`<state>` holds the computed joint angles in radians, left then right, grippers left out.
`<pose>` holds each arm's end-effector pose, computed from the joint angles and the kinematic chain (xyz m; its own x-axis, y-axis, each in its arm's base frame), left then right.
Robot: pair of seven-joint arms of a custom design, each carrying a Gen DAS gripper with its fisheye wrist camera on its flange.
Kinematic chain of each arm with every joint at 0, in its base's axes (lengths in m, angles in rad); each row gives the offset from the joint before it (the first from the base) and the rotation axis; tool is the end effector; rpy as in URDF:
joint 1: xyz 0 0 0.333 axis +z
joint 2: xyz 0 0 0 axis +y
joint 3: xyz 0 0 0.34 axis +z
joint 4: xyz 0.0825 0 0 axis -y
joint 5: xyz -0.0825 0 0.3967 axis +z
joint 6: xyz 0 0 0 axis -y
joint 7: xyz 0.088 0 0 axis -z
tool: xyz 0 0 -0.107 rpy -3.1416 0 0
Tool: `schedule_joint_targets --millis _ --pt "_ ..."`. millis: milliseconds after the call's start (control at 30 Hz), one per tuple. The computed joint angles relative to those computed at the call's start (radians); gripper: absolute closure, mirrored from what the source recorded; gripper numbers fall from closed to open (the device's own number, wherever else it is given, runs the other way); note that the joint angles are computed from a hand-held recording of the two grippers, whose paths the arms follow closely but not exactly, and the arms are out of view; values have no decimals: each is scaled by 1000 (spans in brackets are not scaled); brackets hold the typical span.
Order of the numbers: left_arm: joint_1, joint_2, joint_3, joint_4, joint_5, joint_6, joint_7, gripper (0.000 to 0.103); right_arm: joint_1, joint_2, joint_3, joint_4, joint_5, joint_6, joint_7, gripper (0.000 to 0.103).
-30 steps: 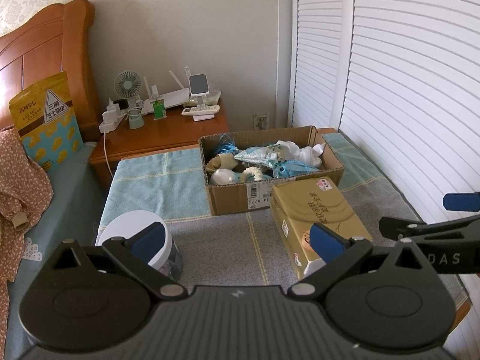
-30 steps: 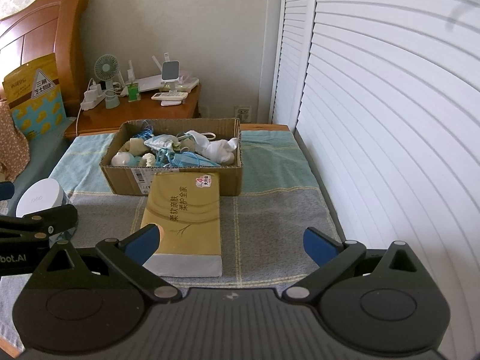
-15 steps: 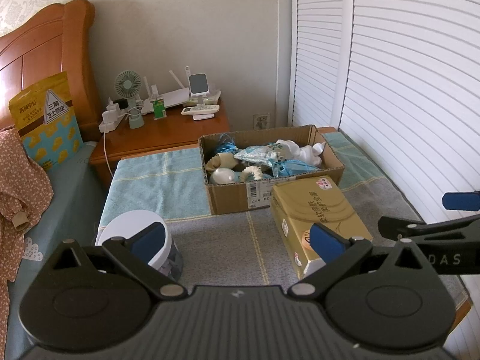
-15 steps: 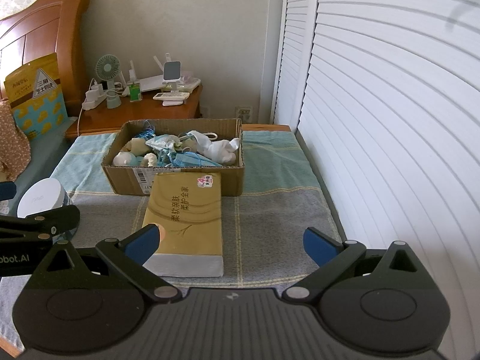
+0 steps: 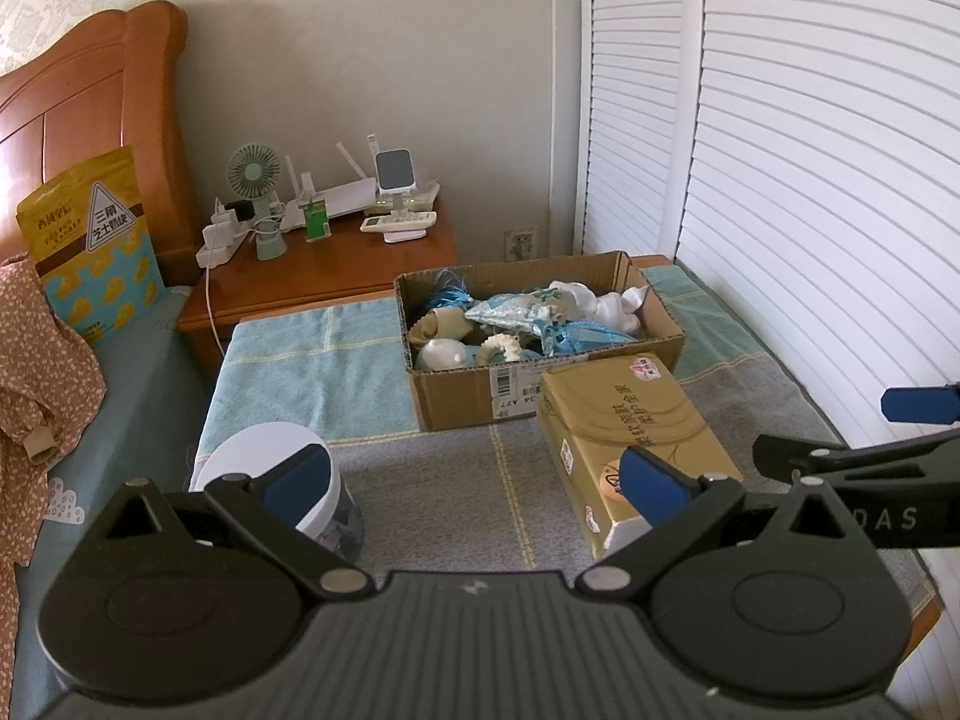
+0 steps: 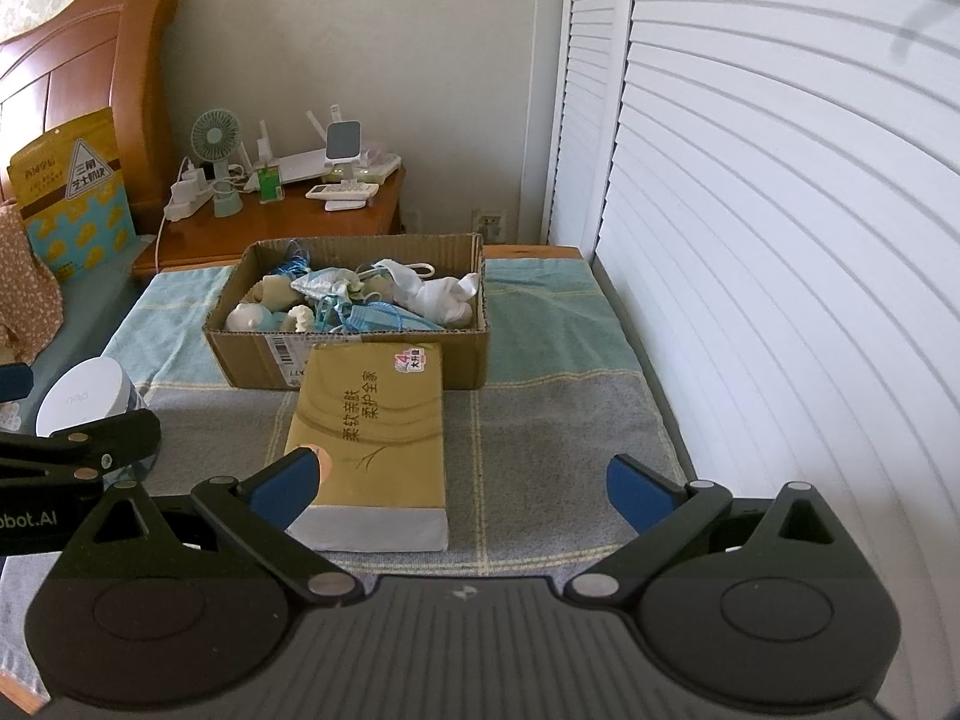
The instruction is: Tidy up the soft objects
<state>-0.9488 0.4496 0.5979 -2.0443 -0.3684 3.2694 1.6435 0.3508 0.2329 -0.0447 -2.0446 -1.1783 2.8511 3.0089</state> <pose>0.6181 -0.2303 0.3721 -0.1692 -0.9841 -0.0545 -0.6220 0.1495 -0.7686 0.5801 0.2366 0.3822 -0.0742 -0.9972 0.0106 -0.7012 0.0447 -0.7116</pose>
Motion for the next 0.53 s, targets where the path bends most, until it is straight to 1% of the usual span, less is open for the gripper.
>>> schedule_joint_targets --millis 533 --pt "4 -5 -9 -2 -13 9 22 1 -1 -3 1 -3 -4 -1 2 0"
